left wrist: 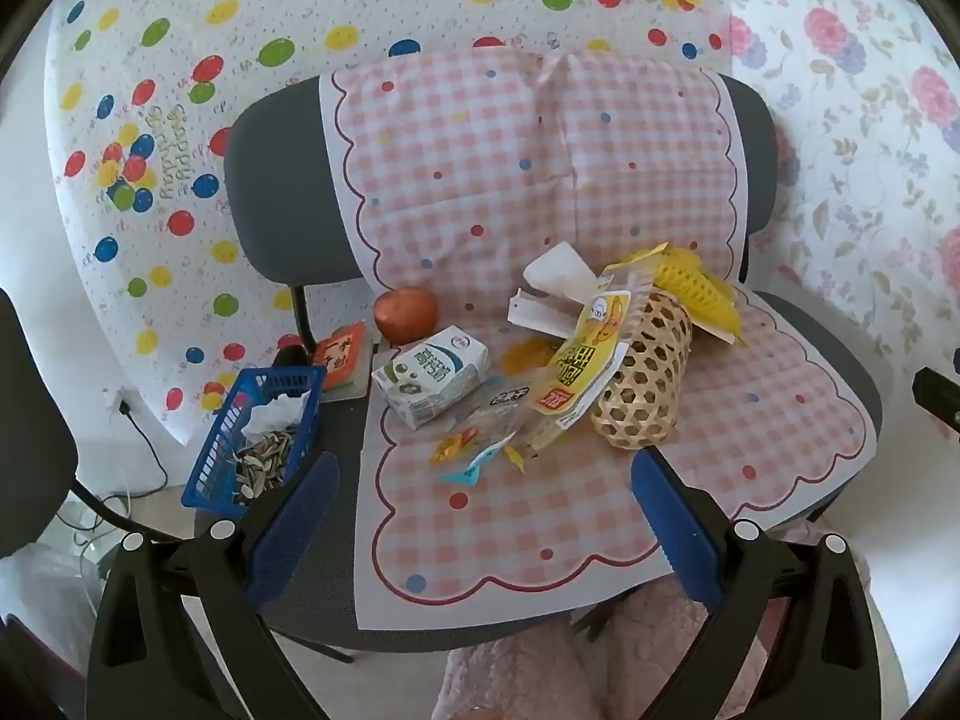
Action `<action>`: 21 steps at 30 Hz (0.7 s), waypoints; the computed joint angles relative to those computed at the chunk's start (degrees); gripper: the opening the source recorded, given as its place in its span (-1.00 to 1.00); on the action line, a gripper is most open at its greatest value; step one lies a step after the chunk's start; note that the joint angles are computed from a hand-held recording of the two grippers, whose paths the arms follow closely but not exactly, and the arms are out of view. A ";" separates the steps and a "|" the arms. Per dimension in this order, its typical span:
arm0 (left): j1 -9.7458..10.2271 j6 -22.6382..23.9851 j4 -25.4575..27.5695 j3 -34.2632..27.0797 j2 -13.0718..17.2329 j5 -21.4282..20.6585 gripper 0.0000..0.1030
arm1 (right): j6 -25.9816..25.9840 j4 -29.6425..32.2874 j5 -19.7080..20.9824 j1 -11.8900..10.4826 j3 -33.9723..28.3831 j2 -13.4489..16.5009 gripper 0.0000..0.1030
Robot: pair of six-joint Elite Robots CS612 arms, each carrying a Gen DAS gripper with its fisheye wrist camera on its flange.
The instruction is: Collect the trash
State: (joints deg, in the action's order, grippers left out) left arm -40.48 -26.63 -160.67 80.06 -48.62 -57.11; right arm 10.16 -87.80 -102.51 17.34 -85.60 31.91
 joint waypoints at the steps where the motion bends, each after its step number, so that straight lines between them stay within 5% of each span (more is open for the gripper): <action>1: -0.02 -0.04 0.00 0.02 -0.01 0.09 0.88 | 0.05 -0.09 0.14 -0.03 0.00 0.03 0.89; 21: 0.42 -0.50 -0.41 0.55 -0.24 0.12 0.88 | -0.24 -0.44 0.39 -0.10 0.24 -0.03 0.89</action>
